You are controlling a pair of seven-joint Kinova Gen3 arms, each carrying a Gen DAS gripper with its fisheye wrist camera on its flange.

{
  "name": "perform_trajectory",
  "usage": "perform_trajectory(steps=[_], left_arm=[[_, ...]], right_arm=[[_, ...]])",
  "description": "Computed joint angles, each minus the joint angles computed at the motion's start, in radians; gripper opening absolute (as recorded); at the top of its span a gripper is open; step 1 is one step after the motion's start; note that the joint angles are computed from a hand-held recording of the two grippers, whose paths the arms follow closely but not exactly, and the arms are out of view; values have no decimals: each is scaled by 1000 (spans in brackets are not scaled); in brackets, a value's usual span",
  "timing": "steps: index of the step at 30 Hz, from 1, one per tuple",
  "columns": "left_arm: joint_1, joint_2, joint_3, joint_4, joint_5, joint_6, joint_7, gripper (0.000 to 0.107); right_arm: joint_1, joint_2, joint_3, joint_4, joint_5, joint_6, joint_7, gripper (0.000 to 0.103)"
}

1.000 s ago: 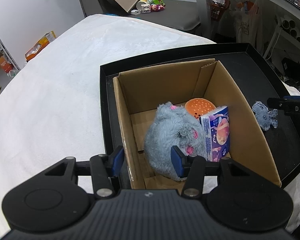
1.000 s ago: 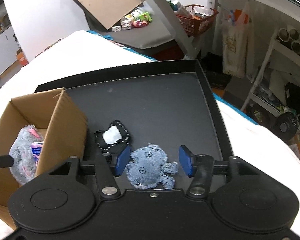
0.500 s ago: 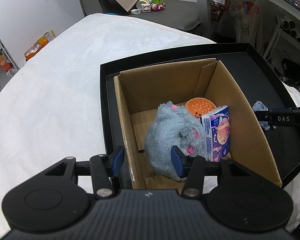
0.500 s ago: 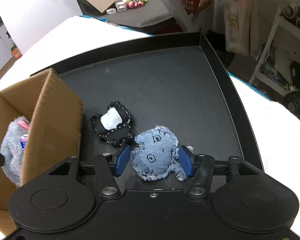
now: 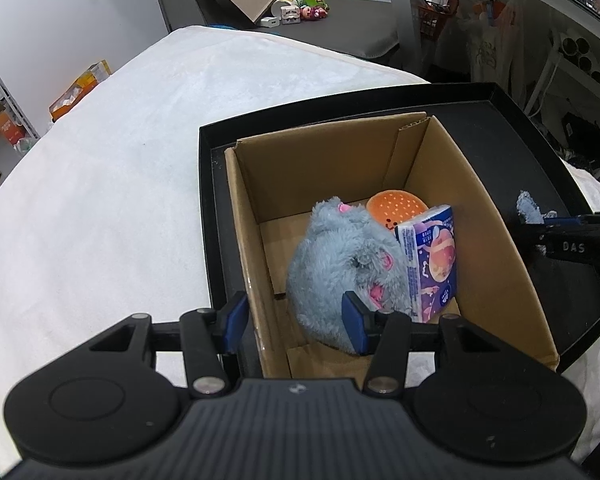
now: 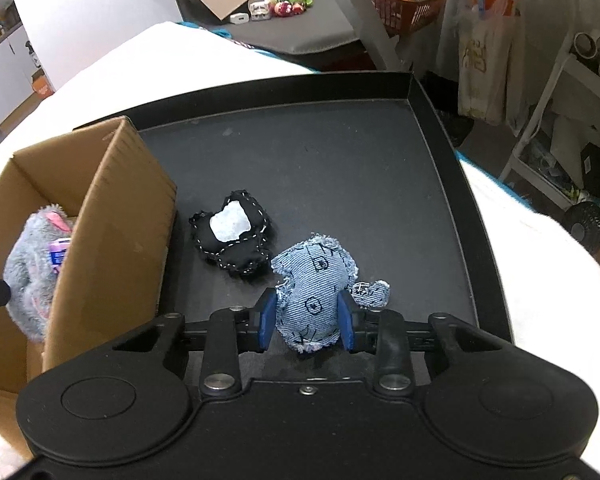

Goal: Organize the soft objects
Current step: 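Lift the denim plush off the tray with the right gripper, then carry the denim plush into the box and open the right gripper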

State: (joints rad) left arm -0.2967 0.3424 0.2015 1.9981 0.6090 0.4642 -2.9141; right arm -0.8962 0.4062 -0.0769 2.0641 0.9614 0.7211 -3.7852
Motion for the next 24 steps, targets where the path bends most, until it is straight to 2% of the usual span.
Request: perform_trajectory(steps=[12, 24], left_arm=[[-17, -19, -3, 14, 19, 5, -25, 49], [-46, -29, -27, 14, 85, 48, -104, 49]], right_arm=[[-20, -64, -43, 10, 38, 85, -62, 32], [-26, -80, -87, -43, 53, 173, -18, 32]])
